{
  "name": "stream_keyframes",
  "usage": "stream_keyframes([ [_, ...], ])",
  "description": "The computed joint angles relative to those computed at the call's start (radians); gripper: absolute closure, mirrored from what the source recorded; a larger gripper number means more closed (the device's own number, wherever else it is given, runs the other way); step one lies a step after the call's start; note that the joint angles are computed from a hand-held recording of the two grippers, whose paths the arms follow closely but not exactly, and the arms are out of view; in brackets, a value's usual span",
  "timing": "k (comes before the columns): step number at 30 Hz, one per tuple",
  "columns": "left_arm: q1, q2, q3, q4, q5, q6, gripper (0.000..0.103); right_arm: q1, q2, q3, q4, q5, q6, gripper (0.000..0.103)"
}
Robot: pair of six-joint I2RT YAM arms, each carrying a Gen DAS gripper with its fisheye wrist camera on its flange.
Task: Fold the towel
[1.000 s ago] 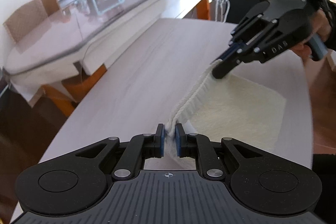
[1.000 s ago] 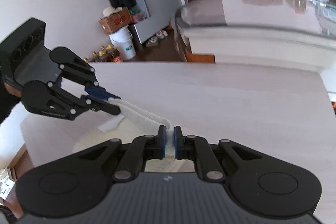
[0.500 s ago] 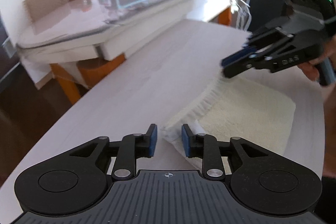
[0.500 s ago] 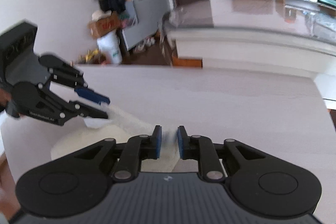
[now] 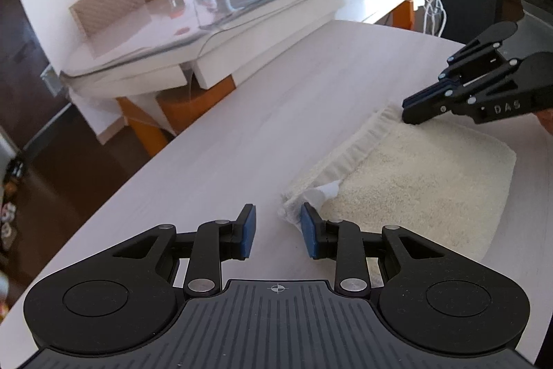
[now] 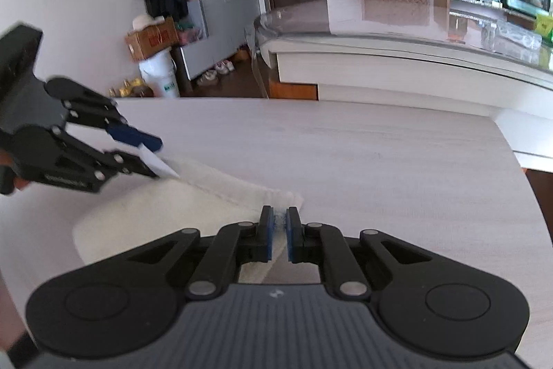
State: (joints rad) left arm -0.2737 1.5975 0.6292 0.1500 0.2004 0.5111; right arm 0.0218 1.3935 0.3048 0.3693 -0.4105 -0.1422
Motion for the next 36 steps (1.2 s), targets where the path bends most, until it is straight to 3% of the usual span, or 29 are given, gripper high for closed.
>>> stream_keyframes([
  [14,0.068,0.012,-0.011,0.035,-0.05,-0.046,0.069,0.125,0.178,0.124,0.074,0.063,0.034,0.093],
  [17,0.078,-0.005,-0.022,0.039,-0.056,-0.074,0.054,0.126,0.147,0.121,0.052,0.077,0.037,0.087],
  [18,0.08,-0.028,-0.041,0.043,-0.059,-0.084,0.045,0.117,0.113,0.102,0.049,0.078,0.051,0.084],
  [20,0.081,-0.073,-0.072,0.037,-0.063,-0.107,0.04,0.105,0.0,0.053,-0.002,0.093,0.066,0.082],
  [22,0.079,-0.141,-0.124,0.036,-0.08,-0.173,0.025,0.118,-0.08,0.022,-0.047,0.131,0.073,0.074],
  [24,0.078,-0.199,-0.172,0.033,-0.084,-0.239,0.016,0.14,-0.204,-0.026,-0.115,0.181,0.102,0.066],
  [27,0.066,-0.302,-0.263,0.032,-0.099,-0.334,0.012,0.189,-0.415,-0.104,-0.228,0.23,0.176,0.054],
  [30,0.058,-0.419,-0.346,0.012,-0.099,-0.415,0.01,0.284,-0.641,-0.163,-0.389,0.302,0.244,0.052],
  [33,0.031,-0.559,-0.418,-0.04,-0.138,-0.465,0.009,0.417,-0.833,-0.192,-0.551,0.42,0.318,0.028],
  [36,-0.009,-0.68,-0.464,-0.108,-0.19,-0.5,0.005,0.54,-0.98,-0.201,-0.689,0.516,0.404,0.027],
])
